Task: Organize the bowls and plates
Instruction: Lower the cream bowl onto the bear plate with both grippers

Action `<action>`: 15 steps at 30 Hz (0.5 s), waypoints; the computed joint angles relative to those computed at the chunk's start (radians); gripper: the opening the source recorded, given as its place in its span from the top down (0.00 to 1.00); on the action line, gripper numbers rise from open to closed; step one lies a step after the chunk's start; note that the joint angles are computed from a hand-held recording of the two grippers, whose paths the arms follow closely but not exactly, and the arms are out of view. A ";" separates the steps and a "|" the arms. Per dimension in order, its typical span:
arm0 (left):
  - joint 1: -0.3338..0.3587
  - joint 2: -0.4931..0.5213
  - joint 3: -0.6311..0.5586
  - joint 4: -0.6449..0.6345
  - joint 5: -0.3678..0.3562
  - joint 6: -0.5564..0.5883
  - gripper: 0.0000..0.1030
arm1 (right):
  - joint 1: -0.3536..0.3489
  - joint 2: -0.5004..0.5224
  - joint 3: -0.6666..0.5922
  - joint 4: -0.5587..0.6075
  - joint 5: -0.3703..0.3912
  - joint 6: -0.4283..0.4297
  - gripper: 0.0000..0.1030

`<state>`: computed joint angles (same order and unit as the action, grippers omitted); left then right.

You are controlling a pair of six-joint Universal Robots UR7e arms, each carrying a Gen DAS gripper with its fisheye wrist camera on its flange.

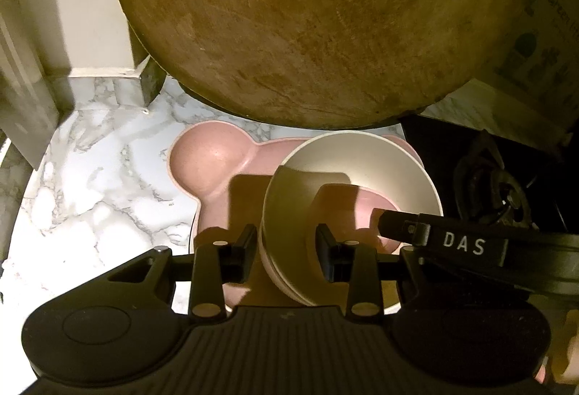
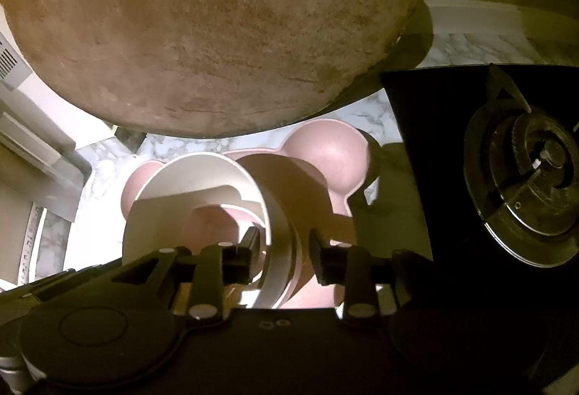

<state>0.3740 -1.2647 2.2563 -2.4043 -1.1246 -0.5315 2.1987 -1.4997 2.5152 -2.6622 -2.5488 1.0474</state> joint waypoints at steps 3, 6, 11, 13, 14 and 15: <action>-0.013 -0.010 0.007 0.009 0.017 -0.006 0.66 | 0.013 -0.010 0.003 0.005 -0.002 -0.001 0.69; -0.029 -0.030 0.020 0.016 0.035 -0.019 0.57 | 0.033 -0.023 0.006 0.009 -0.010 -0.004 0.64; -0.058 -0.072 0.042 0.032 0.062 -0.048 0.48 | 0.069 -0.050 0.011 0.042 -0.019 0.011 0.60; -0.073 -0.092 0.050 0.047 0.070 -0.065 0.47 | 0.084 -0.060 0.014 0.053 -0.020 0.014 0.58; -0.080 -0.101 0.055 0.050 0.072 -0.071 0.46 | 0.095 -0.066 0.014 0.063 -0.022 0.017 0.56; -0.088 -0.111 0.061 0.056 0.075 -0.078 0.46 | 0.106 -0.068 0.014 0.071 -0.024 0.022 0.55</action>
<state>0.2862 -1.3762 2.3175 -2.3486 -1.0493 -0.6094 2.3045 -1.5674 2.5289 -2.5914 -2.5723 1.0692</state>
